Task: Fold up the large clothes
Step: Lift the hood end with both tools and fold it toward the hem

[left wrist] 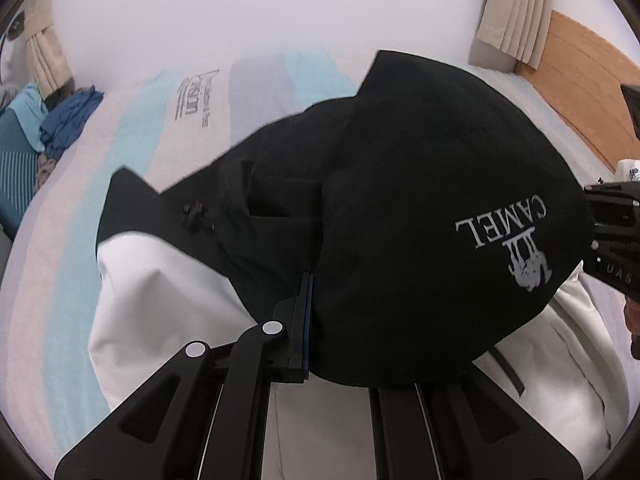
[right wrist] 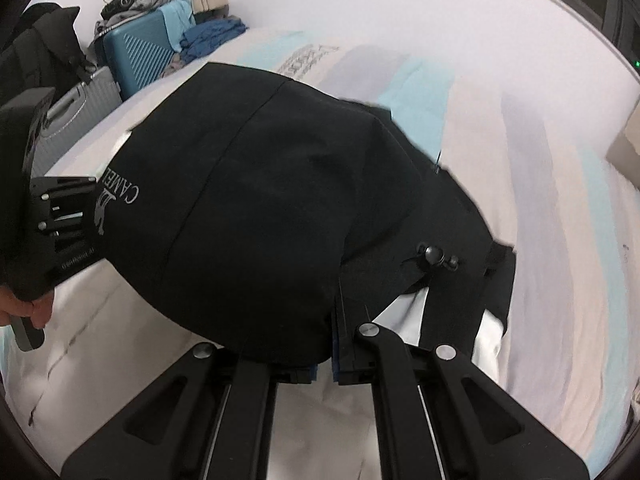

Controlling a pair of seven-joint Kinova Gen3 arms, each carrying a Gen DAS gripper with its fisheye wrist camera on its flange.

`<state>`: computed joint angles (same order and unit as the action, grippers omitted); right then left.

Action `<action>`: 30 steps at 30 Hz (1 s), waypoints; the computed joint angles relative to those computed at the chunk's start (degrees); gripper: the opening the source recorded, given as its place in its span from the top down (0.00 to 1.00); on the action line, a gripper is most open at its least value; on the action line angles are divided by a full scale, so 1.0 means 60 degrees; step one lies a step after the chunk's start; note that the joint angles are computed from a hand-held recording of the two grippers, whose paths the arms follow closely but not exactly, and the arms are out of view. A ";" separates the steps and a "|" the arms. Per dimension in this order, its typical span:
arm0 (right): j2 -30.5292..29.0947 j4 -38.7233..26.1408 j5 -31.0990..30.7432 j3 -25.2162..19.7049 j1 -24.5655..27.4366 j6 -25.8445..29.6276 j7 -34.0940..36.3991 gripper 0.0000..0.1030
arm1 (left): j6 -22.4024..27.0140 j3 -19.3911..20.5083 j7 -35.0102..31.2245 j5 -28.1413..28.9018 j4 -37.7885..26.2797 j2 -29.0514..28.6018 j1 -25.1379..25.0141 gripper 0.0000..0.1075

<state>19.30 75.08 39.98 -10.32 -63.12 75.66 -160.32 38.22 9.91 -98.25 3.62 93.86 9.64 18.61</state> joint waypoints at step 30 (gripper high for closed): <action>0.0553 0.1487 -0.1172 0.0212 0.0297 -0.1992 -0.1022 0.97 | -0.0451 -0.0072 -0.0291 -0.0196 0.1302 0.0478 -0.0082 0.93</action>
